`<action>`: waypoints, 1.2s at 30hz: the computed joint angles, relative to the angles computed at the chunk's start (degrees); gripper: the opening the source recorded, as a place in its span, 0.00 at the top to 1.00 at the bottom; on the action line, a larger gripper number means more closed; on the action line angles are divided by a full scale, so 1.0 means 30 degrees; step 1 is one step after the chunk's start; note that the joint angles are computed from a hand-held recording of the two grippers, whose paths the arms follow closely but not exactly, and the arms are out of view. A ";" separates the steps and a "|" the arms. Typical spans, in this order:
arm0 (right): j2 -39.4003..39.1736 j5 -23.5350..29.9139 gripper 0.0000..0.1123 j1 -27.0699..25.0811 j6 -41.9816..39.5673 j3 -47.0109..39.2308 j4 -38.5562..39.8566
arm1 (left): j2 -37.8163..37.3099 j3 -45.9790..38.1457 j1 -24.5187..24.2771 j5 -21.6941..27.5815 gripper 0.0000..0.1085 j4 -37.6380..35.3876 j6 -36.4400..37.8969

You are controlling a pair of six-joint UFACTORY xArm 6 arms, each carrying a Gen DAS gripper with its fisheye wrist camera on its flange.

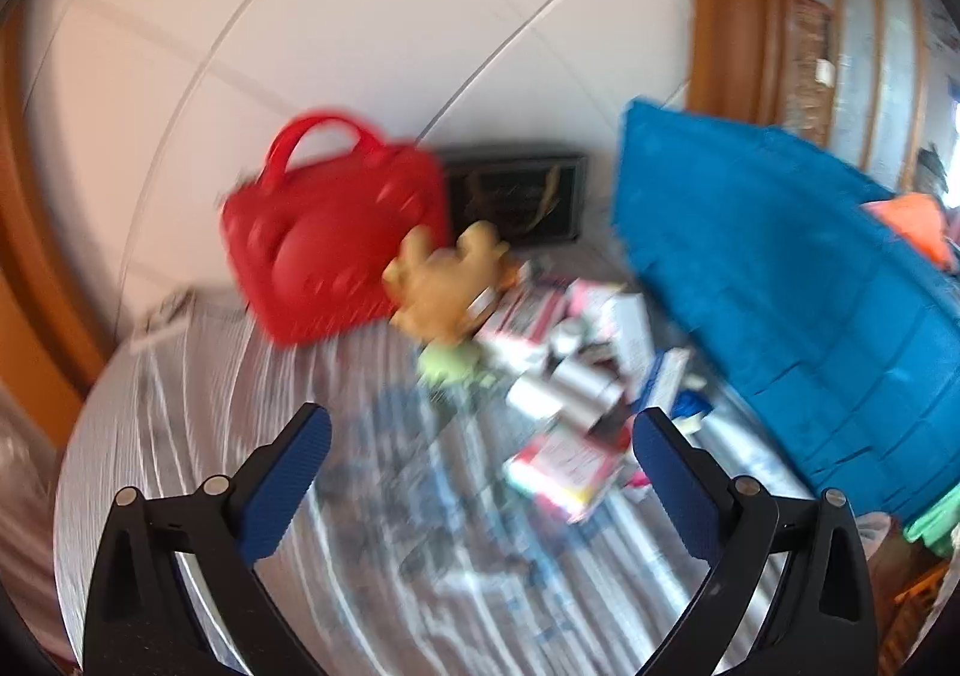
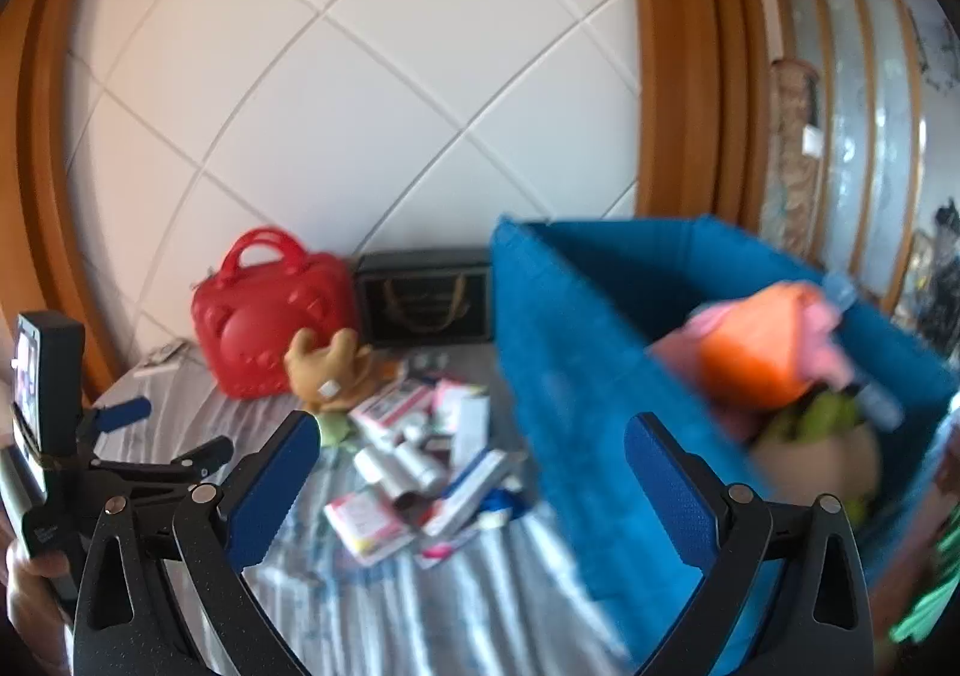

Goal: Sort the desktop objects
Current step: 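Move both tools back over the bed toward the remaining items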

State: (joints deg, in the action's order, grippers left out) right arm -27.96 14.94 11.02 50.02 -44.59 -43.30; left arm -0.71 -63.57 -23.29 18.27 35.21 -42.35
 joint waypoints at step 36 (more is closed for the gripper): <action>1.4331 -0.1736 0.08 -0.0838 -0.5381 -0.4745 1.0876 | 1.0269 -0.7689 0.0200 0.3270 0.10 -0.6484 0.4533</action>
